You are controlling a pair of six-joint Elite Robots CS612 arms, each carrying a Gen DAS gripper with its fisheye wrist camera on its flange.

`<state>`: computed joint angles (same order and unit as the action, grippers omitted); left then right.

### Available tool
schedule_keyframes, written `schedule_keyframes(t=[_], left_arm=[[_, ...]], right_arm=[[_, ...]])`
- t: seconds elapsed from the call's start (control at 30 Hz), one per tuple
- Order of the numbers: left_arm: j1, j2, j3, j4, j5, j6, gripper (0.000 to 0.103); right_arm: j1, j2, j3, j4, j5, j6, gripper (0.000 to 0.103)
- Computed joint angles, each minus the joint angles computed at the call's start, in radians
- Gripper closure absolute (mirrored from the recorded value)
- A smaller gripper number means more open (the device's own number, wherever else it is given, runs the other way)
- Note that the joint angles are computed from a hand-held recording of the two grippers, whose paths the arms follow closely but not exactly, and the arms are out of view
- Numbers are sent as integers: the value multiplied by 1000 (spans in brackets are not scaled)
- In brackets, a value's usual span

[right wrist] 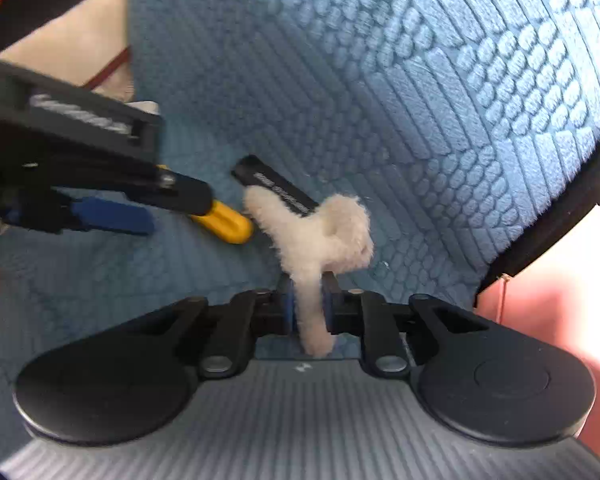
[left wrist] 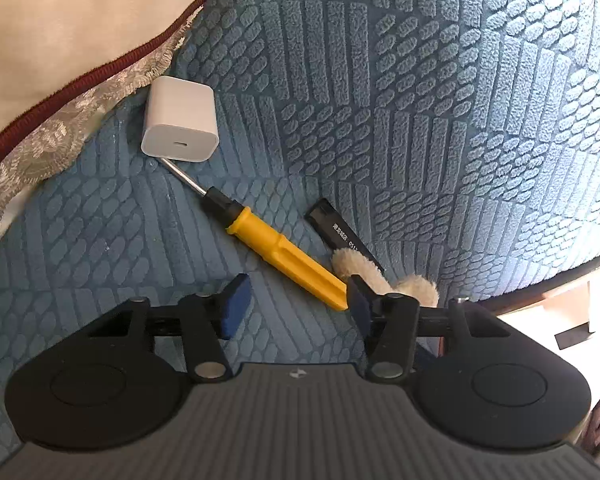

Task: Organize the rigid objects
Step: 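Grasp the yellow screwdriver with the left tool while the right tool grasps the white hair clip, then lift the screwdriver with the left tool while the right tool lifts the hair clip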

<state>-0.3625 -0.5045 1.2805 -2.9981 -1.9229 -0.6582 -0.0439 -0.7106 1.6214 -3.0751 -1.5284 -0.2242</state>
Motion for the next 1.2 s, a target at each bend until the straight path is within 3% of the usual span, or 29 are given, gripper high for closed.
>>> schedule_keyframes(t=[0.1, 0.27, 0.43, 0.6, 0.77, 1.0, 1.2], left_arm=[[-1, -3, 6, -4, 16, -14, 49], [-1, -2, 8, -12, 22, -18, 69], [-4, -2, 3, 8, 39, -25, 69], [-7, -7, 9, 8, 70, -44, 69], [-17, -14, 16, 8, 102, -31, 69], [-22, -14, 16, 6, 118, 7, 69], [-22, -11, 22, -24, 123, 15, 70]], right_arm=[[7, -5, 6, 1, 27, -4, 88], [9, -14, 11, 39, 77, -16, 88], [-5, -30, 23, 83, 152, 21, 88], [-26, -56, 50, 106, 270, 77, 87], [-36, -74, 70, 122, 321, 99, 87], [-44, -73, 65, 155, 366, 90, 87], [-32, -74, 64, 139, 325, 69, 87]])
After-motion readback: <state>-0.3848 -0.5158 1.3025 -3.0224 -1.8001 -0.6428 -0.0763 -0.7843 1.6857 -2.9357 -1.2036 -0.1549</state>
